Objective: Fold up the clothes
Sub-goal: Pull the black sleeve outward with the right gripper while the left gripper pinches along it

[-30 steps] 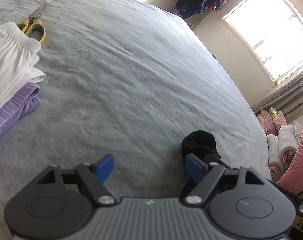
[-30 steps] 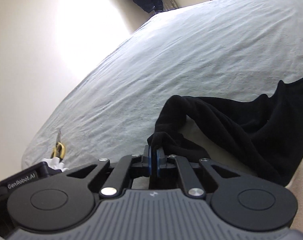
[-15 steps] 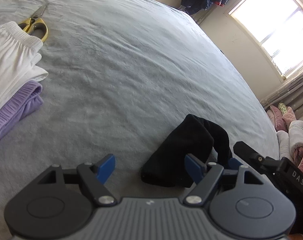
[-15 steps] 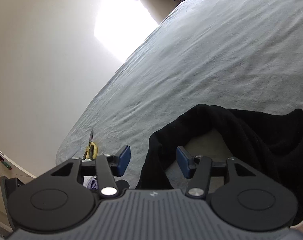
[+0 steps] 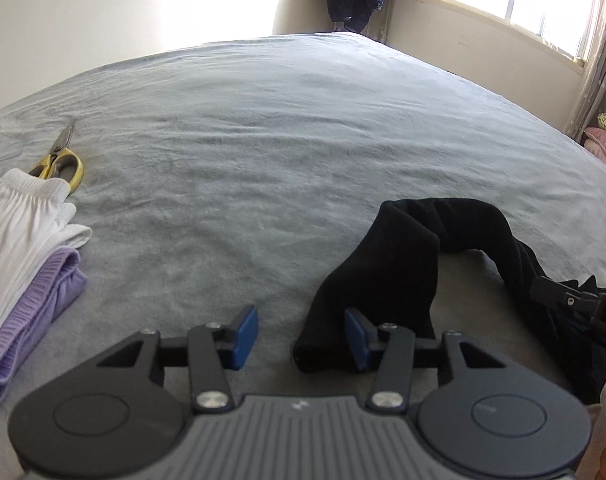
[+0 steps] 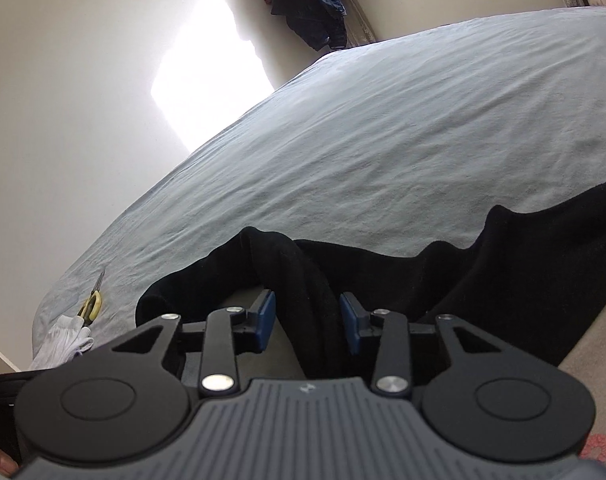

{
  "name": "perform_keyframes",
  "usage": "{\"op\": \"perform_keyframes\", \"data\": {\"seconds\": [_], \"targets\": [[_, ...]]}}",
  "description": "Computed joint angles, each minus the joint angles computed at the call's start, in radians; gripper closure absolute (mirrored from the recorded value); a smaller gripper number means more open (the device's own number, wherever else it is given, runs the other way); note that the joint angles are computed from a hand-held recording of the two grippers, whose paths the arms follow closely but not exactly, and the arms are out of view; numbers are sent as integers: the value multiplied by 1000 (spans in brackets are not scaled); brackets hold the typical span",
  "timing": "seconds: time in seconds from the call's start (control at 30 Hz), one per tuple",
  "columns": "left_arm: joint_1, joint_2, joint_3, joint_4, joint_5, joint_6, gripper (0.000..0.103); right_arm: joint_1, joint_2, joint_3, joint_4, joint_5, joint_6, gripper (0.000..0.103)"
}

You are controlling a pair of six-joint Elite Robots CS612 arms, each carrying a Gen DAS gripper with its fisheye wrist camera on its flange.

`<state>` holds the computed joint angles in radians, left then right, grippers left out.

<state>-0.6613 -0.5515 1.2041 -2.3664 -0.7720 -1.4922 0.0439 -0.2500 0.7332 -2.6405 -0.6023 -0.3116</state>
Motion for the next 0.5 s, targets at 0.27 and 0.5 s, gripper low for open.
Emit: {"op": "perform_keyframes", "data": {"seconds": [0.27,0.5], "targets": [[6,52,-139,311,176,-34,94,-22,43,-67,86,122,41,88],[23,53,-188,659,409,-198,94,-32,47,-93,221,207,2,88]]}}
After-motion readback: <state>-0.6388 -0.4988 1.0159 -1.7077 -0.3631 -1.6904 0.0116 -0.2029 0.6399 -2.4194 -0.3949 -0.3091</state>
